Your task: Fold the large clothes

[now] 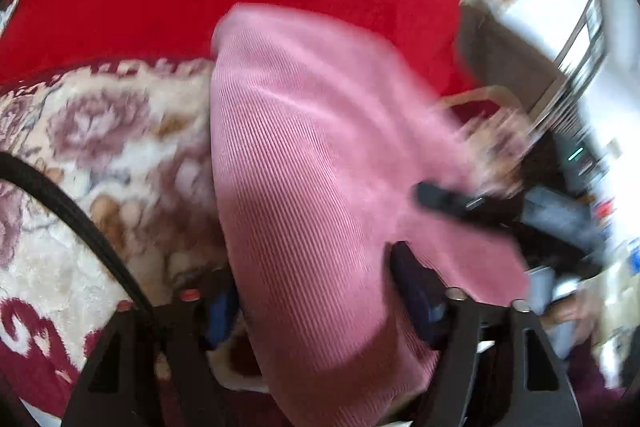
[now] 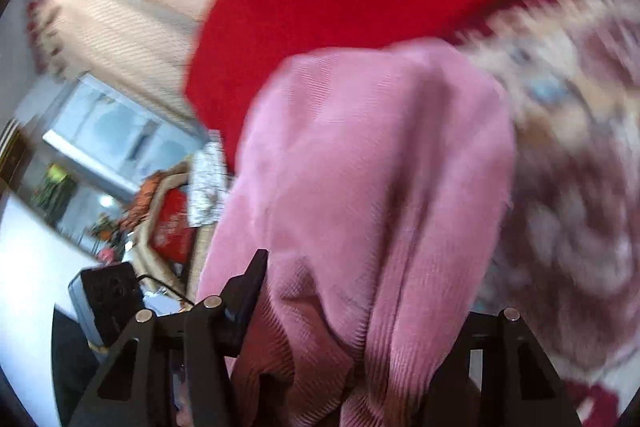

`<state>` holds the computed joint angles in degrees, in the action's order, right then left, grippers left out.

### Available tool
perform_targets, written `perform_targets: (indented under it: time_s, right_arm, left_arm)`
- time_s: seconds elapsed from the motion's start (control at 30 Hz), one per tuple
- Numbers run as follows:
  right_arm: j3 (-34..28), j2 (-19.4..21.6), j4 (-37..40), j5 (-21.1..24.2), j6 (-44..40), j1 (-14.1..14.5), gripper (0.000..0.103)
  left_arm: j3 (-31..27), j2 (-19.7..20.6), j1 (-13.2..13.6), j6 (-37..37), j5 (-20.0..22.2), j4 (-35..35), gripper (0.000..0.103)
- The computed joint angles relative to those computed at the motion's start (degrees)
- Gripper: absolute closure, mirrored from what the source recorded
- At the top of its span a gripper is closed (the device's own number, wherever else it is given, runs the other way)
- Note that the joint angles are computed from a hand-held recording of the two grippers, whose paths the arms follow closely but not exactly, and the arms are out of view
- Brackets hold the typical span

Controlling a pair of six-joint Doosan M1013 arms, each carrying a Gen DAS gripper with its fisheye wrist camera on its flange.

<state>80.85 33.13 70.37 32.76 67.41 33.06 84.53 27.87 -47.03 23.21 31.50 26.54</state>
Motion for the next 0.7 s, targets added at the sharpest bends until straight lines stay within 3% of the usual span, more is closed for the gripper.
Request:
perform_targets:
  time_s: [0.17,0.3,0.4,0.47,0.6,0.7]
  right_arm:
    - [-0.2,-0.2,-5.0,0.8,7.9,-0.5,0.039]
    - [1.0,-3.5,-17.8,-3.6,16.3,-0.2,0.038]
    - [0.5,-5.0,-31.5,-8.1,24.8,0.8,0.038]
    - [0.1,-5.4,-30.2,-9.5,20.8,0.8,0.038]
    - [-6.7,-2.1,-32.4,-5.8,19.4,1.5,0.040]
    - [-12.7,2.0,-38.7,0.3,26.5,1.9,0.043]
  left_arm:
    - [-0.7,0.6,-0.8,-3.0,1.9,7.9,0.013]
    - [-1.1,0.8,-0.9,-3.0,2.7,8.7,0.013]
    - [-1.5,0.8,-1.1,-2.9,3.6,9.1,0.012]
    - [-1.7,1.1,-1.7,-4.1,4.9,11.3,0.012]
    - [-1.9,1.3,-2.1,-4.7,5.8,13.1,0.011]
    - [-1.6,1.2,-2.1,-5.0,5.7,13.5,0.011]
